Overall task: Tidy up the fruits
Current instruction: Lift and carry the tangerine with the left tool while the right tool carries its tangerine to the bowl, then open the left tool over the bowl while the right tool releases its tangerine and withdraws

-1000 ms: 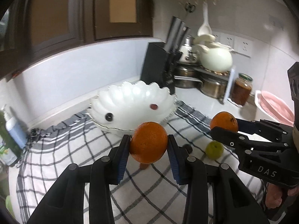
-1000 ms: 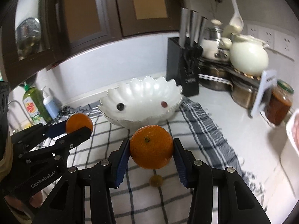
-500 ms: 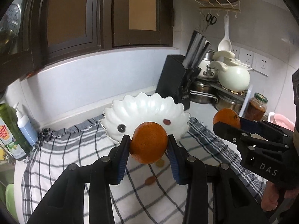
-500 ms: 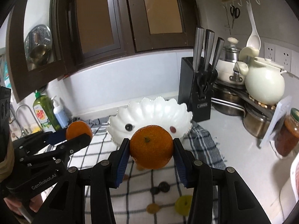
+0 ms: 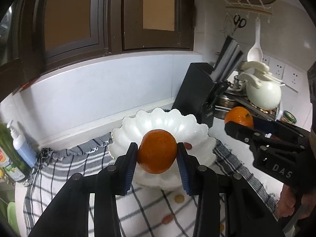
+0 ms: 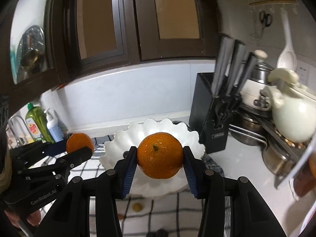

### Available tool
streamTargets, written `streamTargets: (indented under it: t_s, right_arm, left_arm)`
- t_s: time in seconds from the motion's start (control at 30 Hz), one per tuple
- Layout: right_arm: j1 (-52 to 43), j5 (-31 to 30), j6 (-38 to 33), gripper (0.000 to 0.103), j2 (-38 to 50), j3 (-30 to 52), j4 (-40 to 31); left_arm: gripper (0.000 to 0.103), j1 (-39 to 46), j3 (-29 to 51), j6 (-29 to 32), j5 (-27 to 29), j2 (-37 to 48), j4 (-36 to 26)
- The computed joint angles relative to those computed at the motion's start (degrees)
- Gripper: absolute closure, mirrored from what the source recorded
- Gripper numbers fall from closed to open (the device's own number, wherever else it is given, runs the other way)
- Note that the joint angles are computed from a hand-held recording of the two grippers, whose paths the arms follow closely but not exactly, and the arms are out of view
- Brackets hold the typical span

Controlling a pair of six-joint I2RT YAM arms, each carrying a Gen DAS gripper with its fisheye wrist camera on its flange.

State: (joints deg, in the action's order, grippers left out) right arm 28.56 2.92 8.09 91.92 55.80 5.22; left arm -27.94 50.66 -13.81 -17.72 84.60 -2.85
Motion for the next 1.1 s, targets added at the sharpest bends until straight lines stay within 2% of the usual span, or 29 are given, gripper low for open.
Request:
streamTargets:
  t_s: [0.3, 0.6, 0.87, 1.0, 1.07, 1.1]
  right_arm:
    - [-3.13, -3.28, -1.68, 0.056, 15.78, 16.4, -7.06]
    - [-5.26, -5.61, -4.17, 0.056, 32.15, 37.39, -19.67]
    - [-5.63, -4.34, -7.21, 0.056, 42.94, 52.31, -29.39]
    - [-5.95, -4.22, -7.96, 0.056, 46.17, 57.01, -32.15]
    - [-6.11, -4.5, -8.17, 0.056, 47.43, 58.83, -33.26]
    - [-6.14, -4.51, -8.15, 0.055, 48.04, 59.79, -34.0]
  left_arm:
    - [0.064, 5.76, 11.42, 2.52, 5.37, 13.02, -1.49]
    - [0.064, 9.05, 24.35, 2.82, 7.69, 27.2, -6.73]
    - [0.064, 10.23, 35.74, 3.77, 9.22, 37.19, -12.17]
    - [0.063, 10.48, 39.71, 4.0, 9.36, 40.15, -14.33]
    - [0.058, 10.35, 40.99, 4.49, 8.2, 40.85, -14.82]
    - [0.049, 10.37, 41.39, 4.6, 7.98, 40.97, -15.01]
